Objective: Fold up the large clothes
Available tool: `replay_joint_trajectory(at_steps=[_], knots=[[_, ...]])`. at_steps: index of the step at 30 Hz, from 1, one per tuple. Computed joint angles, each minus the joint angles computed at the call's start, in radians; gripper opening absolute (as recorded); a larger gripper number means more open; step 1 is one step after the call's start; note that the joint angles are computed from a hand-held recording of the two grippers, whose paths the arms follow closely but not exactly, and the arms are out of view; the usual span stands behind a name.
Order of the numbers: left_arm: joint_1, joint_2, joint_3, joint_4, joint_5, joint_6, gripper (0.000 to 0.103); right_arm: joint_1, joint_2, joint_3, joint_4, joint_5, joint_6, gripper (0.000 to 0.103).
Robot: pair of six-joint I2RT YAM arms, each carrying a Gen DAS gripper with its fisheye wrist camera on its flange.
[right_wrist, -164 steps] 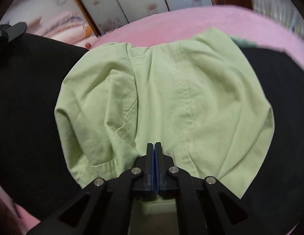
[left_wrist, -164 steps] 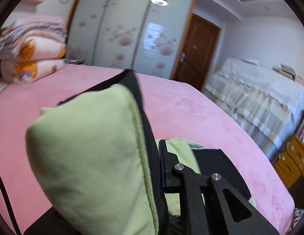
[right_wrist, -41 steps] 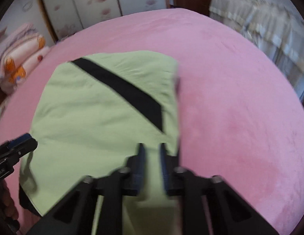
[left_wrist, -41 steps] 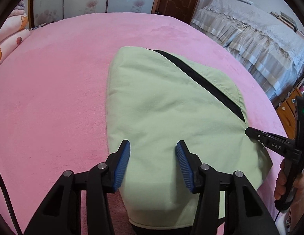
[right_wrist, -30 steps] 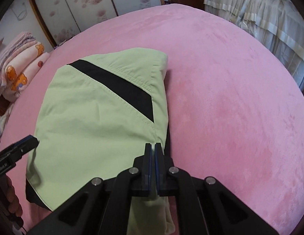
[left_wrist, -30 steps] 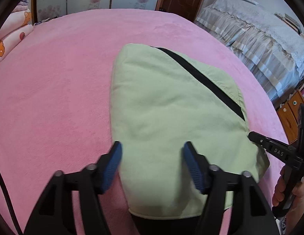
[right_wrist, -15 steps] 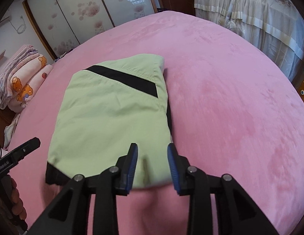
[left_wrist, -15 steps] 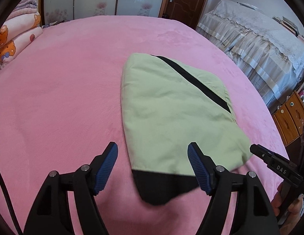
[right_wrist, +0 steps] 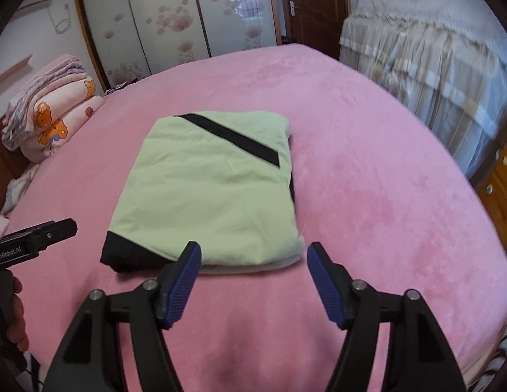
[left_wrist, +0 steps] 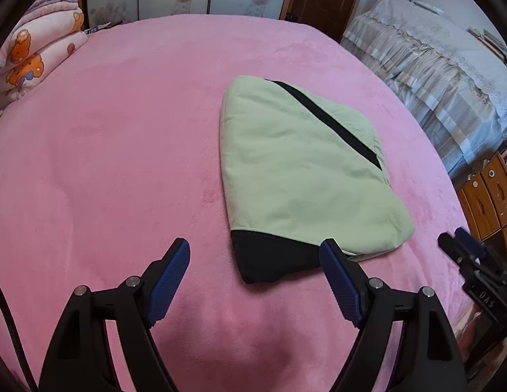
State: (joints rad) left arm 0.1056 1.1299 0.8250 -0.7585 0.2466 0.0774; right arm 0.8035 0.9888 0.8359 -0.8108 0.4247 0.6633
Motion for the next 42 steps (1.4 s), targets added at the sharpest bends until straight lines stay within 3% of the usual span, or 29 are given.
replay_joint_trajectory(at_steps=[3, 9, 11, 15, 23, 26, 31, 33, 35, 39, 42], knots=[[0.0, 0.047, 0.043, -0.021, 0.004, 0.015, 0.08, -0.058, 0.028, 0.052, 0.007, -0.02, -0.113, 0.07], [-0.011, 0.164, 0.146, -0.062, 0.011, 0.031, 0.081, -0.299, 0.1, 0.153, 0.012, -0.282, -0.305, 0.07], [-0.013, 0.209, 0.18, -0.07, 0.018, 0.033, 0.081, -0.387, 0.153, 0.186, 0.002, -0.377, -0.353, 0.082], [0.009, 0.353, 0.259, -0.067, 0.075, 0.028, 0.081, -0.504, 0.273, 0.218, 0.013, -0.517, -0.432, 0.084], [0.064, 0.678, 0.389, -0.04, 0.3, 0.018, 0.081, -0.663, 0.491, 0.181, 0.174, -0.747, -0.464, 0.084], [0.067, 0.738, 0.398, -0.003, 0.32, 0.004, 0.081, -0.69, 0.575, 0.188, 0.219, -0.798, -0.473, 0.084], [0.068, 0.808, 0.401, 0.062, 0.369, 0.012, 0.081, -0.731, 0.722, 0.196, 0.32, -0.974, -0.472, 0.084], [0.065, 0.836, 0.398, 0.092, 0.382, 0.015, 0.082, -0.733, 0.792, 0.204, 0.366, -1.03, -0.462, 0.08], [0.069, 0.868, 0.406, 0.109, 0.412, 0.017, 0.084, -0.732, 0.849, 0.21, 0.426, -1.084, -0.449, 0.068], [0.064, 0.922, 0.42, 0.153, 0.457, 0.005, 0.086, -0.739, 0.913, 0.208, 0.56, -1.181, -0.385, 0.057], [0.051, 0.963, 0.445, 0.174, 0.475, 0.01, 0.09, -0.729, 0.964, 0.238, 0.596, -1.192, -0.35, 0.043]])
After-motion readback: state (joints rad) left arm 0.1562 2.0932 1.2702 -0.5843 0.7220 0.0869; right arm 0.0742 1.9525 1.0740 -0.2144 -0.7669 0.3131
